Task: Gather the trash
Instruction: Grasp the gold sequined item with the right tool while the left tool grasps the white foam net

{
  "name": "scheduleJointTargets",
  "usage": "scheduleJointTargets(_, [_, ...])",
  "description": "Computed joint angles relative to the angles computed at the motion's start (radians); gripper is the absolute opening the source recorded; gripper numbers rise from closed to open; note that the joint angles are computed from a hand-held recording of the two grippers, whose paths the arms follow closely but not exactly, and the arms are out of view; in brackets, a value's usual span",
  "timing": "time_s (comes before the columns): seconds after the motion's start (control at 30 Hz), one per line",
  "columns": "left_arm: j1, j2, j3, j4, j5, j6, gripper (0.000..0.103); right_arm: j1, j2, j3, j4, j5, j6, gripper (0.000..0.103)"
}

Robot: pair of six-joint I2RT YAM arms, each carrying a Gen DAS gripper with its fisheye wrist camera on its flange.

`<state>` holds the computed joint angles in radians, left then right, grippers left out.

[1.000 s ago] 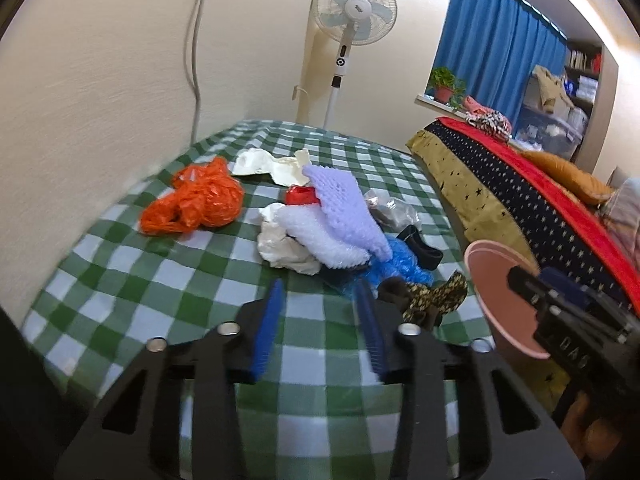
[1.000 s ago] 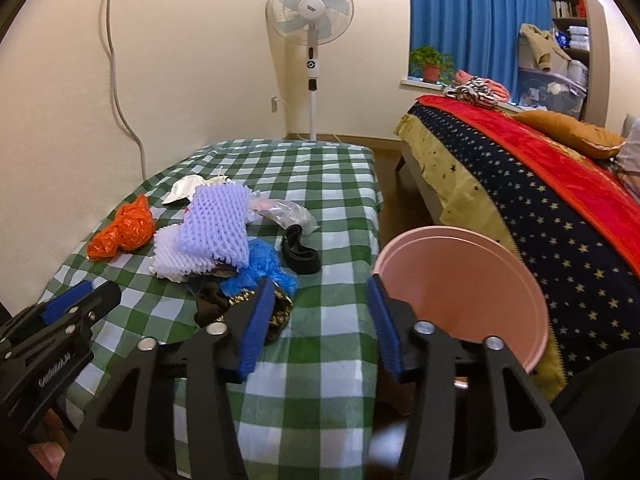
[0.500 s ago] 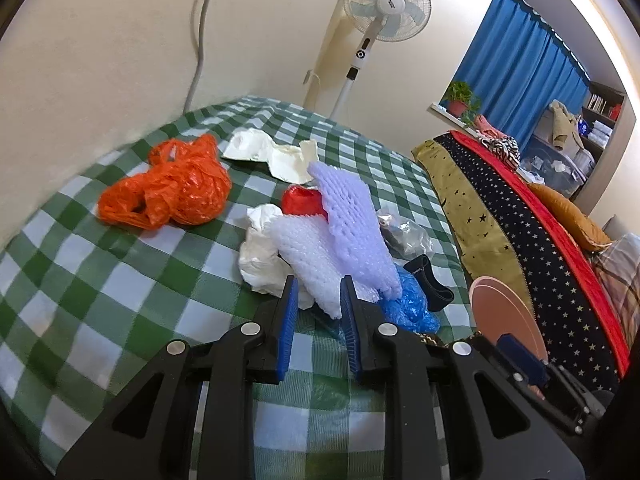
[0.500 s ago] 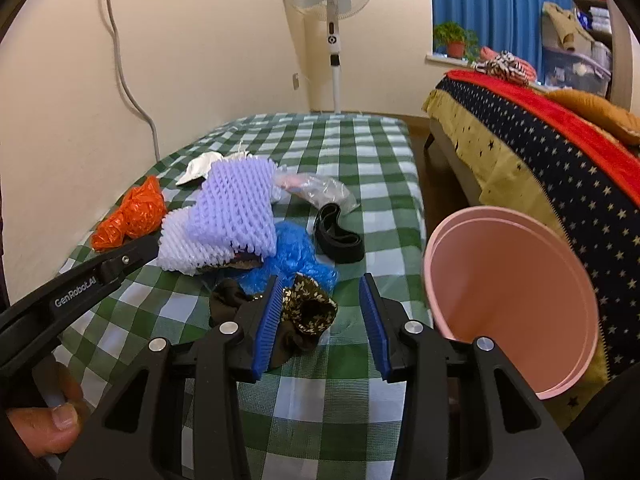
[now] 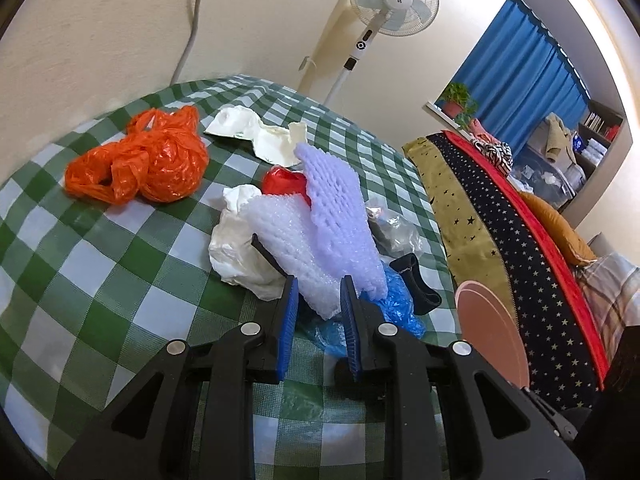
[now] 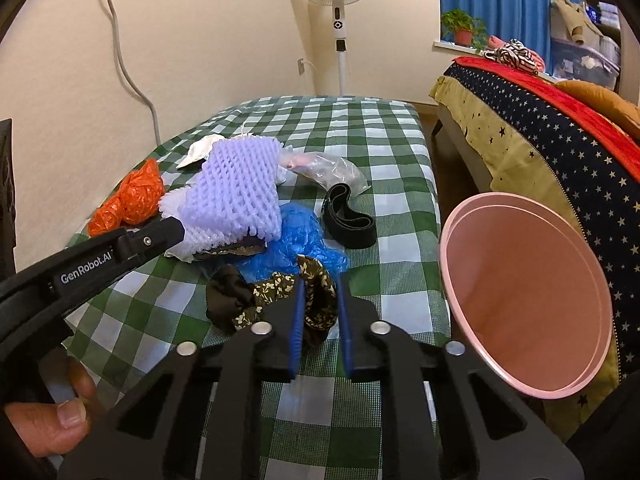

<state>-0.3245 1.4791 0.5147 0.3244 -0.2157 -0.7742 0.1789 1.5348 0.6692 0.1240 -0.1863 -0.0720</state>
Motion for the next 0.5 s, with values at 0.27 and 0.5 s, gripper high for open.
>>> scheduleJointTargets(0.27, [0.004, 0.043, 0.014, 0.009, 0.013, -0.002, 0.023, -0.010, -0.013, -0.004, -0.012, -0.026, -0.002, 0.003])
scheduleJointTargets(0.5, [0.019, 0.021, 0.002, -0.001, 0.019, 0.020, 0.010, -0.022, -0.057, -0.024, -0.012, -0.036, -0.008, 0.002])
